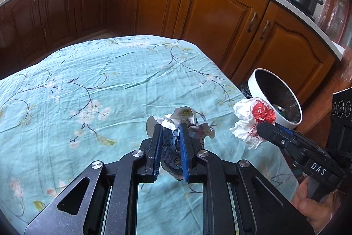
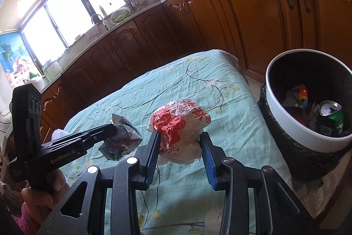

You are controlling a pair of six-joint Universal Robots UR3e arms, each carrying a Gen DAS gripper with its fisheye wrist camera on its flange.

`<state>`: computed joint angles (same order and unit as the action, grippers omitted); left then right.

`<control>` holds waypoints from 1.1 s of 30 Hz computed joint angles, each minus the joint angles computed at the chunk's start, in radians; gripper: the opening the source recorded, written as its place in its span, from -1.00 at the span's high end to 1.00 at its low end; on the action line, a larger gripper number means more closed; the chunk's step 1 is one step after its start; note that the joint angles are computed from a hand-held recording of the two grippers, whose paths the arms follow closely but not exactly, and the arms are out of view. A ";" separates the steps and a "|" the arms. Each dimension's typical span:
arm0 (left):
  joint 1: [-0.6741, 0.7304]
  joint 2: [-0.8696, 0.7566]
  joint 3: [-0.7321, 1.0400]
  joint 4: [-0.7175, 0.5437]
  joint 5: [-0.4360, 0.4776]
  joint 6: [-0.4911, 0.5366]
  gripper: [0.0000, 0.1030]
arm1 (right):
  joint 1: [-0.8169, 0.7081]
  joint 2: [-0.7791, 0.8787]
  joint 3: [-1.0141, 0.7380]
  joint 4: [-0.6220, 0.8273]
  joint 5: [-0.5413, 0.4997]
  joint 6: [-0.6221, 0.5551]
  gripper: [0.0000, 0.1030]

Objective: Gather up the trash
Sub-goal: 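Carry the wrapper with the left tool while the right tool carries the plastic bag over the bin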

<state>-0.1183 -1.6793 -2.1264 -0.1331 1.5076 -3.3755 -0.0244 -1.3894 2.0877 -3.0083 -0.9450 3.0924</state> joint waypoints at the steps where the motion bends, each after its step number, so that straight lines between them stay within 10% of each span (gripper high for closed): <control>1: -0.015 -0.007 0.008 0.002 0.007 -0.002 0.73 | -0.012 -0.015 0.017 -0.004 0.005 -0.002 0.27; 33: -0.271 -0.188 0.330 -0.134 0.090 -0.037 0.74 | -0.374 -0.341 0.314 0.120 0.162 -0.176 0.26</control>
